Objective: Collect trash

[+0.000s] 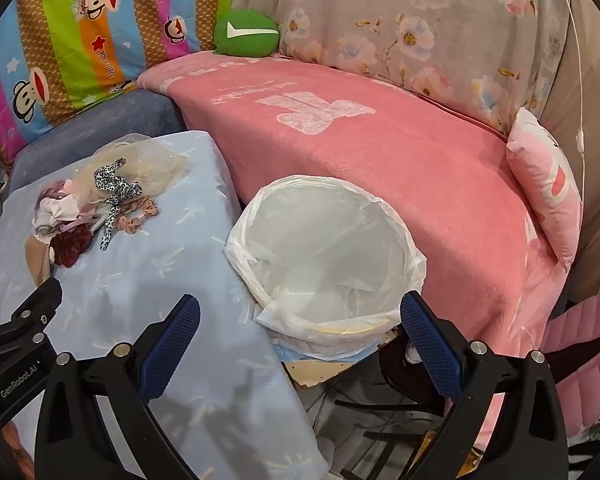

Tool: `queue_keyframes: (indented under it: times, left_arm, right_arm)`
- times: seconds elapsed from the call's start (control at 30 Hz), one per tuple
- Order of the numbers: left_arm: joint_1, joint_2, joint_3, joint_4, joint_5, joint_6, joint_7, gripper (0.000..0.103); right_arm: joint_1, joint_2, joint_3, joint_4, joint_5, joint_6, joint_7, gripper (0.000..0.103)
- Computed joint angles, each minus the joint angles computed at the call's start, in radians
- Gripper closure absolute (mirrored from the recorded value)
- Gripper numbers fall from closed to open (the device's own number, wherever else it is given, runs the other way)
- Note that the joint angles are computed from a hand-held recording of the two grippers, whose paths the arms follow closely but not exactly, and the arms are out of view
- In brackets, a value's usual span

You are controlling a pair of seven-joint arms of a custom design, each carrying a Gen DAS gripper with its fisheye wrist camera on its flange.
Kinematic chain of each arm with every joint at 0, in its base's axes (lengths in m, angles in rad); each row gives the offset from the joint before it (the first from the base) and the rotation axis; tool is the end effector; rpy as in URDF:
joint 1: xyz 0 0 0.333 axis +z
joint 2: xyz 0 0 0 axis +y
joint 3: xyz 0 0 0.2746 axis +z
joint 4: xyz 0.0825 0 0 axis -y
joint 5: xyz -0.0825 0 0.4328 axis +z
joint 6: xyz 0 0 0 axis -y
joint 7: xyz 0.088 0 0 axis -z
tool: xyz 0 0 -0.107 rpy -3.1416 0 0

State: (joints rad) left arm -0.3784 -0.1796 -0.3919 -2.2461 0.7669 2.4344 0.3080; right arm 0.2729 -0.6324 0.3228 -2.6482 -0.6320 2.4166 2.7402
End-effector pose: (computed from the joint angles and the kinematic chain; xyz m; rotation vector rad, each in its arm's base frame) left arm 0.4119 -0.3999 0.4094 -1.7504 1.7981 -0.6011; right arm 0.3853 0.2439 0.4158 -1.6758 2.0210 -0.9074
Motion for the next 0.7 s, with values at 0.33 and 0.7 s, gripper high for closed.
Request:
queue_keyframes:
  times: [0.33,0.7]
  left_arm:
    - [0.000,0.016,-0.008,0.021,0.030,0.001,-0.027,0.007]
    - [-0.014,0.019,0.000,0.028,0.027,-0.007,-0.029,0.007]
  right_arm:
    - [-0.002,-0.001,0.000,0.000,0.002,0.000,-0.003,0.006]
    - [-0.004,-0.009,-0.008,-0.010,0.004,0.007,-0.011,0.006]
